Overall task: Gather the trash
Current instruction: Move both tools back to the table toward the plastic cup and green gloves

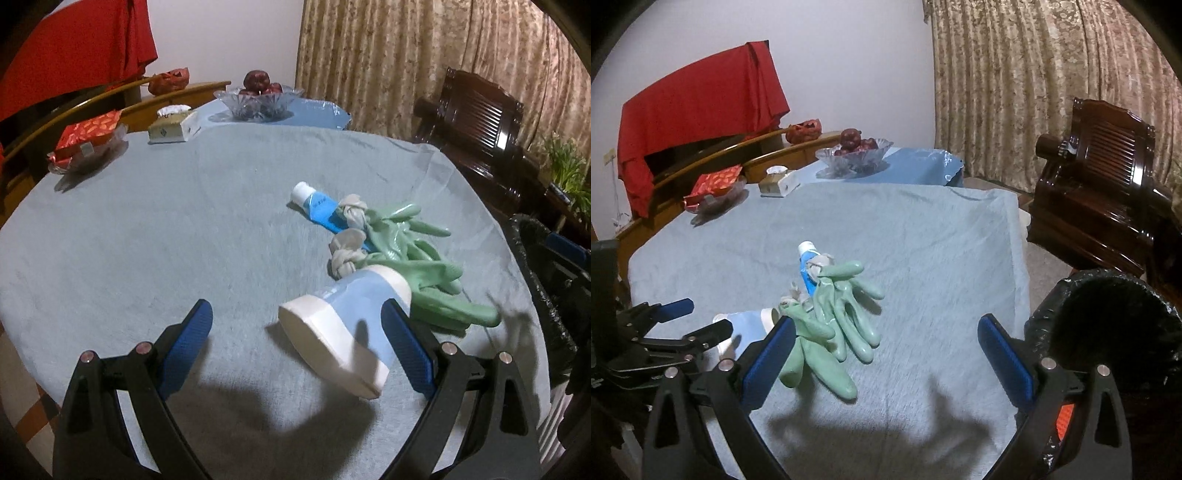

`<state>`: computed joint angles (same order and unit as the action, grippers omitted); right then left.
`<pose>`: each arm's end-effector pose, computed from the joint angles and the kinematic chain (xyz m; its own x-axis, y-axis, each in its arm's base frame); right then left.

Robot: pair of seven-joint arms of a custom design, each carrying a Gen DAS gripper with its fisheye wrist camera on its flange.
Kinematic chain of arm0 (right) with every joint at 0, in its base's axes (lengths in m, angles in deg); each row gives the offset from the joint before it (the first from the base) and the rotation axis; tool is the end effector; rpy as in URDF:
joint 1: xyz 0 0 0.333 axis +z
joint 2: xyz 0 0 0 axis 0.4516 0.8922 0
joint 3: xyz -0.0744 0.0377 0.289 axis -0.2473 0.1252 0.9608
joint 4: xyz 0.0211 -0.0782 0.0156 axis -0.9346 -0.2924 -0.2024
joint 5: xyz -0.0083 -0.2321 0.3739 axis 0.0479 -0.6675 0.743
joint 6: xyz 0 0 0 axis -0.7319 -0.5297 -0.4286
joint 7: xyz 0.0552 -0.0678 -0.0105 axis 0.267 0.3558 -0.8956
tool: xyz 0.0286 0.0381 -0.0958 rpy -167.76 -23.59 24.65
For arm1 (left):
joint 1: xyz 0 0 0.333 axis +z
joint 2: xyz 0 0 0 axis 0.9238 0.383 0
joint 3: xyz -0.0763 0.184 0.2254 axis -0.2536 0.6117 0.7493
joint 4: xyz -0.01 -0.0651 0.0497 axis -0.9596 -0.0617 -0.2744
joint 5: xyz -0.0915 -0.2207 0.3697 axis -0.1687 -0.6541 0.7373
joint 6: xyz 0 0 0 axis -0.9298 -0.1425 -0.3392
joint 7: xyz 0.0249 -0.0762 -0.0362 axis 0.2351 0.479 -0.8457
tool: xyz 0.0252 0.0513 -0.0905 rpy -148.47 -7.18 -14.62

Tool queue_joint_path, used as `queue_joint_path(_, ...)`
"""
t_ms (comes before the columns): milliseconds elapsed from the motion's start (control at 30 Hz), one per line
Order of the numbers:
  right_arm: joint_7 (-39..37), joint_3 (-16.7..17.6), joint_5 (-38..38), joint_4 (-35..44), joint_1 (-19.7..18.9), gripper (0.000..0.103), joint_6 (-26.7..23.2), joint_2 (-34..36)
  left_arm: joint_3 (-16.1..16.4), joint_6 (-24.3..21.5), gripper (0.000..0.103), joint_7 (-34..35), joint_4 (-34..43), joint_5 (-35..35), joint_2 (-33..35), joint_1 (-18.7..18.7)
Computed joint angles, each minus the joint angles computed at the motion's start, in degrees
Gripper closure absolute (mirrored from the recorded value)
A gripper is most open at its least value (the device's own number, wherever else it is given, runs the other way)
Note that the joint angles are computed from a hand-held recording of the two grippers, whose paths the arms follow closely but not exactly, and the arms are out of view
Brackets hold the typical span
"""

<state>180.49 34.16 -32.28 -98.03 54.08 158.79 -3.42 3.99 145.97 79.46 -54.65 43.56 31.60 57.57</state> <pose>0.4783 0.1398 0.4354 0.2664 -0.9590 -0.0964 -0.5729 -0.0771 -0.8160 0.4672 -0.3142 0.4153 0.0053 -0.9981 0.0611 -0.7016 -0.0472 -0.7110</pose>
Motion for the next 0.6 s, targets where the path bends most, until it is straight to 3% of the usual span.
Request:
queue_joint_path(400, -1.6, -1.7, 0.8, 1.6, 2.7, 0.006, -0.1, 2.6, 1.8, 2.7, 0.013, 1.6, 1.1, -2.4, 4.0, -1.2)
queue_joint_path(600, -2.5, -2.9, 1.9, 2.5, 4.5, 0.006, -0.4, 4.3, 3.5, 8.5, 0.012, 4.8, 0.5, -8.5, 5.7, -2.1)
